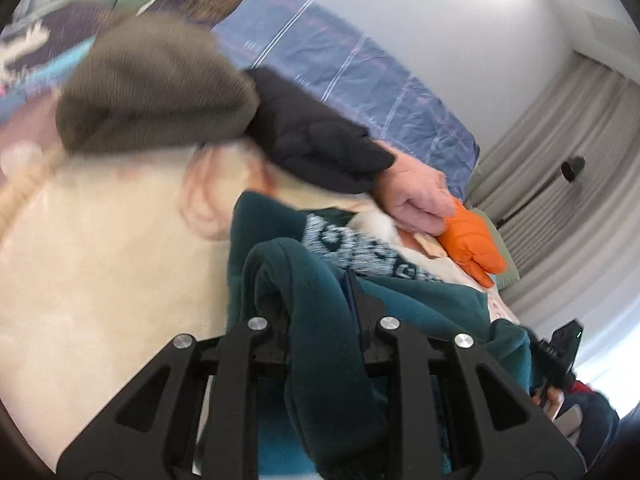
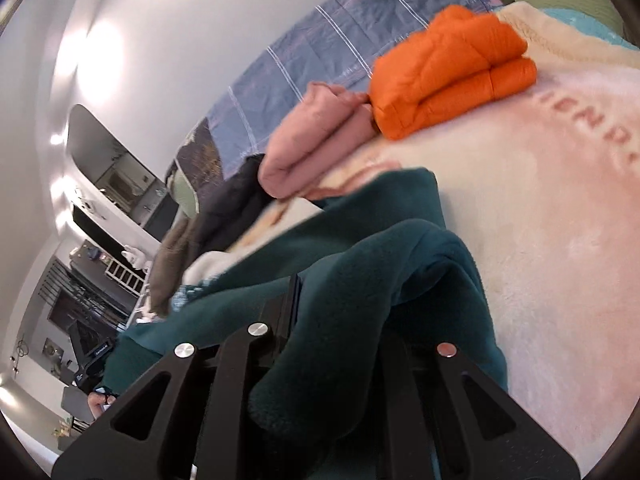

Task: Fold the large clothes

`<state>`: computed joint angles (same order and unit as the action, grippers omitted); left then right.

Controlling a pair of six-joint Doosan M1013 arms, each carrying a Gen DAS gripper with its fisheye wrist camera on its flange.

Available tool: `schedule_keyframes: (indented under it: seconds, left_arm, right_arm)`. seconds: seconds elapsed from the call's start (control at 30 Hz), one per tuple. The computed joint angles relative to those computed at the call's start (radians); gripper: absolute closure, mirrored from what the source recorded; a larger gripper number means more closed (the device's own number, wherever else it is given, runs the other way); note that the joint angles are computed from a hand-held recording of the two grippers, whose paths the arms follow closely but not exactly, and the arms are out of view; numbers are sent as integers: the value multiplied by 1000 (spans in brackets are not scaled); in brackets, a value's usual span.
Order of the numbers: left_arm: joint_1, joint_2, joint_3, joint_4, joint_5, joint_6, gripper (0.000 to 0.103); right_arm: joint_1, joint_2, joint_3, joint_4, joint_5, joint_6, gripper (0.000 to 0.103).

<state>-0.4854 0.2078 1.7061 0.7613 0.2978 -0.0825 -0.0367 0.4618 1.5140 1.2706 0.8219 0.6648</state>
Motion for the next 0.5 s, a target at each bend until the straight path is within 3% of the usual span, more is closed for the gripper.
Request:
schedule_keyframes:
  seconds: [0.2, 0.33, 0.43, 0.5]
  left_arm:
    - [10, 13, 23, 192, -59, -197, 79]
    - [-17, -2, 33, 289, -16, -291, 78]
    - [-47, -26, 35, 279, 37, -250, 62]
    - [-65, -41, 38, 291, 51, -238, 45]
  right_arm:
    - [2, 9, -3, 16, 1, -46, 90]
    - [1, -14, 20, 15, -13, -55, 86]
    - [8, -40, 43, 9, -57, -97, 86]
    - [18, -52, 53, -12, -95, -124, 86]
